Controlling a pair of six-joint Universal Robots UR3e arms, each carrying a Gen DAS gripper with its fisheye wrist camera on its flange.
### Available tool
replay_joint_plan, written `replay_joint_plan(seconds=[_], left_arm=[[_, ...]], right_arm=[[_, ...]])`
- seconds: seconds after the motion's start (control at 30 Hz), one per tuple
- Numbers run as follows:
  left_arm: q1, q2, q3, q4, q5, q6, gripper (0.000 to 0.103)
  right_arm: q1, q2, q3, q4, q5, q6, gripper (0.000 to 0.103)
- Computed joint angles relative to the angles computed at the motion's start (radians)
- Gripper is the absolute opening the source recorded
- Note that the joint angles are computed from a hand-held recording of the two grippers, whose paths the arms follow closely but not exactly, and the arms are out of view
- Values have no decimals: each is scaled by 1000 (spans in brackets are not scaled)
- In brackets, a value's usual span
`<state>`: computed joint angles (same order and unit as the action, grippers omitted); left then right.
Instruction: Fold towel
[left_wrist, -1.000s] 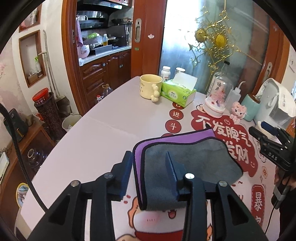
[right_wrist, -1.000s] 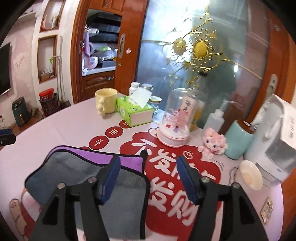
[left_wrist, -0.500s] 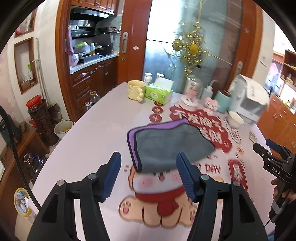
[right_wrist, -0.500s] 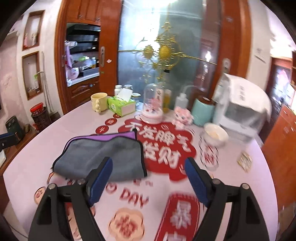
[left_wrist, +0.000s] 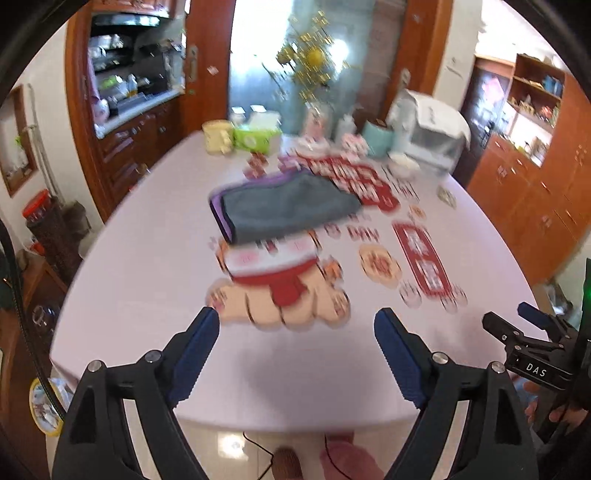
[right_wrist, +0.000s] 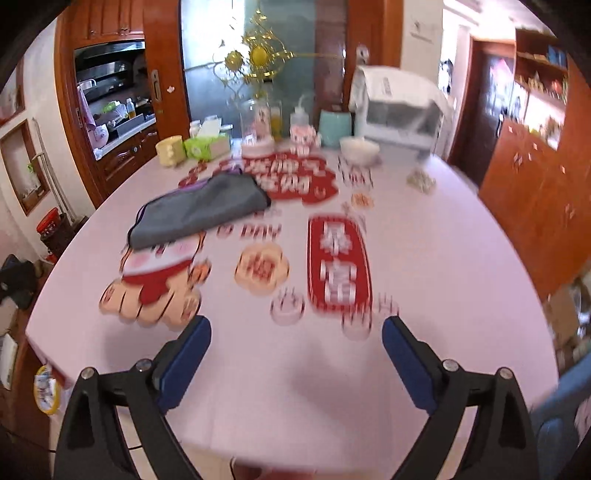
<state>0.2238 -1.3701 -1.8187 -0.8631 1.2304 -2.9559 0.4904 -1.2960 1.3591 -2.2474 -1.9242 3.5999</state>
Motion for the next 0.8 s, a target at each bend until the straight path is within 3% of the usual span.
replay_joint_plan(seconds=[0.23, 0.53, 0.63, 0.8], left_arm=[[-67, 106, -46, -118, 39, -6, 85], [-231, 47, 213, -208, 174, -159, 86], [-280, 29, 285, -247, 191, -157, 92], [-362, 14, 339, -287, 268, -204, 97]], right_arm=[[69, -180, 138, 116, -2, 139, 97], [14, -313, 24, 318, 76, 157, 99], [0, -323, -38, 399, 86, 160, 101], [26, -347, -58, 391, 70, 157, 101]])
